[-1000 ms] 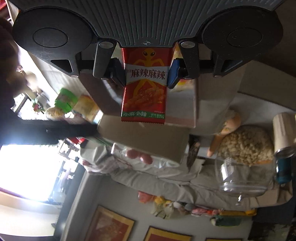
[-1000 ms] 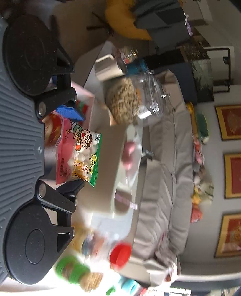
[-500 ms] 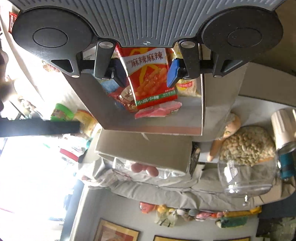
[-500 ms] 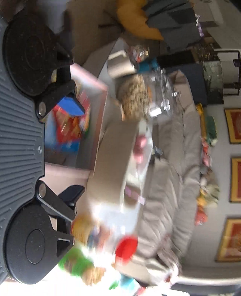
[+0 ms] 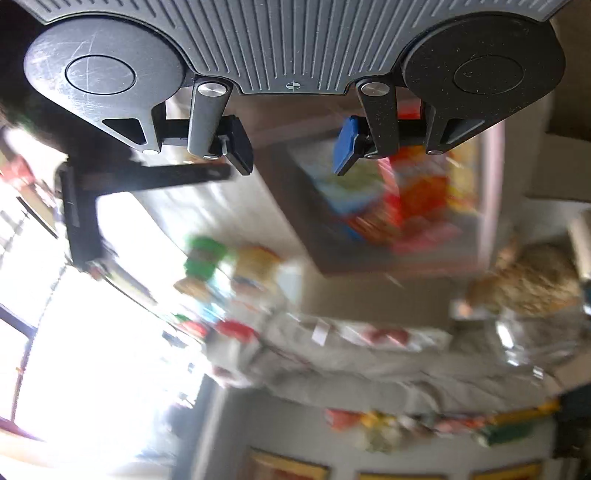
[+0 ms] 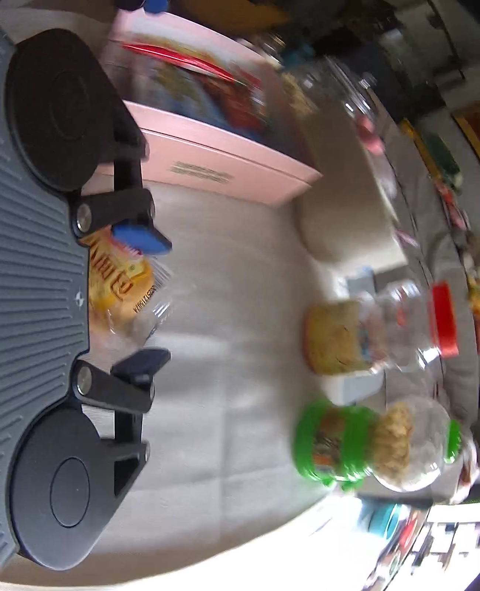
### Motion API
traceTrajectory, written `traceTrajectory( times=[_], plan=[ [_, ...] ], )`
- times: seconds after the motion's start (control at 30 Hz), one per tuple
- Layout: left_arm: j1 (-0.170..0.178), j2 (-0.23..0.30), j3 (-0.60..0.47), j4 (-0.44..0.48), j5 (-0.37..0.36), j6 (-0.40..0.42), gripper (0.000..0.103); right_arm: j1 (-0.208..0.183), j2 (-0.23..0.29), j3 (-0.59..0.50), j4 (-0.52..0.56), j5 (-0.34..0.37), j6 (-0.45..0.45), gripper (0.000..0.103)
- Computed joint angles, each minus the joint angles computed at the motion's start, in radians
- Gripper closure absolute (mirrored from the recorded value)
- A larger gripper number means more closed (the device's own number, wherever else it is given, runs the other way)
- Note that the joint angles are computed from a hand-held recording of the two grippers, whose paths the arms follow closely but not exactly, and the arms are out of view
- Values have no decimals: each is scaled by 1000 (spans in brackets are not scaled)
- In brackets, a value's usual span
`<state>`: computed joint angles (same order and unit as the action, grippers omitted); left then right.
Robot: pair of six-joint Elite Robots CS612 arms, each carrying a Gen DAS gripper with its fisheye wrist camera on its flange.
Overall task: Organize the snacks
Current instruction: 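Grasp the clear yellow bread bag with the left tool, then move the right tool to the red white-label packet while the left tool holds the bread bag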
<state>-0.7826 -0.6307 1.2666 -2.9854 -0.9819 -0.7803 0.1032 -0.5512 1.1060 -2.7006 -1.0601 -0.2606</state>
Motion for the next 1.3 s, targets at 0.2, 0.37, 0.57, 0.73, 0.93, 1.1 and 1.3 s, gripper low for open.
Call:
traceTrajectory(
  times=[0.2,0.37,0.57,0.73,0.93,1.1,1.3],
  plan=[
    [-15,30,-58,63,-111,39,50,-33,-105,194,-6,97,-160,49],
    [-22,62,-104,115,-155,48,50,-80,-177,347,-129,128,-191,49],
    [-29,87,-125,105,-226,104,50,-119,-188,472,-550,-54,-23,22],
    [-46,91,-126,71,-233,185,50,-140,-193,509,-560,-90,38,22],
    [-74,102,-157,49,-208,353,50,-143,-170,490,-543,-129,146,22],
    [-83,145,-233,187,-151,388,48,-157,-170,501,-537,-115,209,21],
    [-53,154,-219,110,-216,297,43,-152,-168,504,-549,-116,197,19]
  ],
)
